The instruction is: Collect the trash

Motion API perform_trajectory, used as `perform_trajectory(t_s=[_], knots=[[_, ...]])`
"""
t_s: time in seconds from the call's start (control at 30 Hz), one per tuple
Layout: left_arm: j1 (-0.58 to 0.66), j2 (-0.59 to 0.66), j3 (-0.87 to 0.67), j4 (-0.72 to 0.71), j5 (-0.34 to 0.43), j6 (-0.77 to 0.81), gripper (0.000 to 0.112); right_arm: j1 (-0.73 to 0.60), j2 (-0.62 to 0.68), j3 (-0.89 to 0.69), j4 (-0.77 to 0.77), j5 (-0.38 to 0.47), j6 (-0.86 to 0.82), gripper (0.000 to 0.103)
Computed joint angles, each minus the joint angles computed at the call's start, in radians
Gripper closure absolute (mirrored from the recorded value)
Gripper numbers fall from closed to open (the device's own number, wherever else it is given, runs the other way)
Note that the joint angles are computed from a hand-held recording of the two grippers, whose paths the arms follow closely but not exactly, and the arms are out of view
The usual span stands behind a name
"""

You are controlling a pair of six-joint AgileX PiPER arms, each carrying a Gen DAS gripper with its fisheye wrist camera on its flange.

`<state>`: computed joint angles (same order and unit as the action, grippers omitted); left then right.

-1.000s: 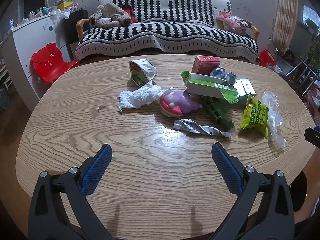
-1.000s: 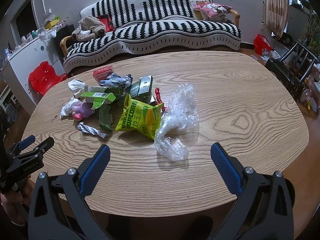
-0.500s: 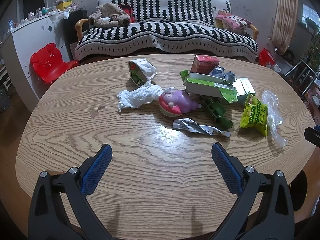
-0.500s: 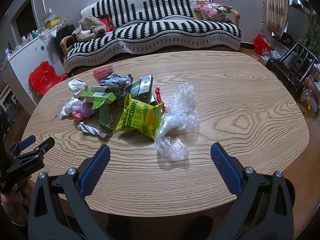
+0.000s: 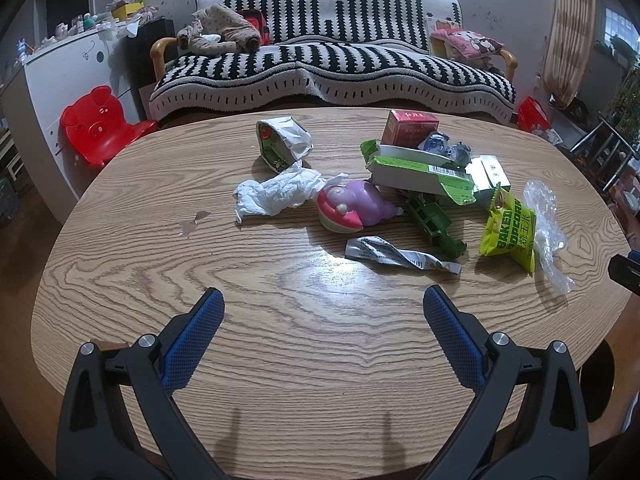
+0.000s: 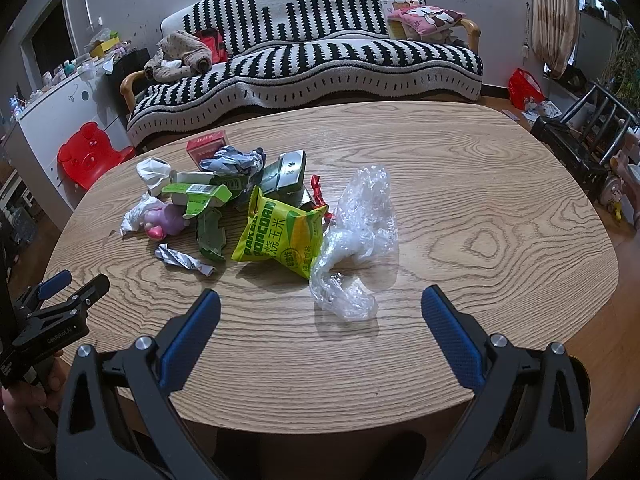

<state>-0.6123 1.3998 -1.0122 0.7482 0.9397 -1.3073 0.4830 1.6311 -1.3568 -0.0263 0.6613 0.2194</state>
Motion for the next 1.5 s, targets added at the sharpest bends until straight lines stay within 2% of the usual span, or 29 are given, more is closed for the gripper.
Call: perform_trajectory(t_s=[0.2, 0.33, 0.5, 0.6, 0.67, 0.77, 0.87, 0.97, 1.03, 1.07, 1.1, 1.13, 1.17, 1.2, 1.23, 1.27, 1.3, 1.37, 1.43, 1.5], knots=[[0.020, -0.019, 0.016, 0.012, 0.002, -0.010, 0.015, -0.006, 0.008, -0.003, -0.001, 0.001, -0.008, 0.006], [0.095, -0.037, 0.043, -0.009, -0.019, 0.029, 0.015, -0.033, 0.012, -0.004, 0.040, 0.000, -0.059, 0.006], [0.273, -0.018, 0.039, -0.060, -0.150, 0.244, 0.015, -0.068, 0.059, -0.048, -0.017, -0.002, -0.059, 0.006], [0.372, 0.071, 0.001, -0.157, -0.257, 0.459, 0.015, -0.106, 0.120, -0.102, 0.015, 0.015, -0.108, 0.006], [0.426, 0.124, -0.028, -0.196, -0.305, 0.543, 0.015, -0.127, 0.176, -0.149, 0.012, 0.031, -0.112, 0.006], [0.495, 0.218, -0.080, -0.215, -0.386, 0.670, 0.015, -0.158, 0.267, -0.229, 0.086, 0.068, -0.180, 0.006], [0.536, 0.273, -0.115, -0.250, -0.437, 0.747, 0.015, -0.184, 0.349, -0.312, 0.183, 0.107, -0.249, 0.006], [0.586, 0.319, -0.141, -0.382, -0.496, 0.899, 0.015, -0.200, 0.423, -0.406, 0.244, 0.137, -0.272, 0.006], [0.607, 0.354, -0.171, -0.499, -0.499, 1.016, 0.015, -0.199, 0.474, -0.474, 0.272, 0.167, -0.286, 0.007], [0.614, 0.362, -0.182, -0.543, -0.494, 1.056, 0.015, -0.194, 0.509, -0.521, 0.271, 0.191, -0.281, 0.010], [0.621, 0.366, -0.187, -0.569, -0.497, 1.077, 0.016, -0.189, 0.535, -0.557, 0.267, 0.214, -0.276, 0.018], [0.624, 0.364, -0.184, -0.573, -0.506, 1.075, 0.018, -0.186, 0.551, -0.580, 0.266, 0.233, -0.276, 0.030], [0.623, 0.362, -0.181, -0.563, -0.504, 1.066, 0.027, -0.172, 0.550, -0.579, 0.235, 0.220, -0.267, 0.038], [0.622, 0.364, -0.183, -0.562, -0.496, 1.073, 0.035, -0.162, 0.550, -0.583, 0.216, 0.226, -0.272, 0.064], [0.620, 0.359, -0.176, -0.563, -0.494, 1.080, 0.043, -0.164, 0.557, -0.599, 0.233, 0.247, -0.292, 0.068], [0.618, 0.349, -0.165, -0.560, -0.502, 1.081, 0.056, -0.170, 0.547, -0.587, 0.257, 0.243, -0.306, 0.069], [0.619, 0.339, -0.156, -0.576, -0.504, 1.101, 0.063, -0.167, 0.541, -0.582, 0.247, 0.237, -0.302, 0.072], [0.617, 0.323, -0.154, -0.586, -0.477, 1.106, 0.085, -0.153, 0.508, -0.549, 0.203, 0.203, -0.294, 0.074], [0.623, 0.287, -0.128, -0.620, -0.475, 1.118, 0.089, -0.151, 0.477, -0.515, 0.193, 0.174, -0.291, 0.076], [0.616, 0.247, -0.102, -0.584, -0.466, 1.071, 0.091, -0.155, 0.442, -0.485, 0.202, 0.151, -0.291, 0.076]])
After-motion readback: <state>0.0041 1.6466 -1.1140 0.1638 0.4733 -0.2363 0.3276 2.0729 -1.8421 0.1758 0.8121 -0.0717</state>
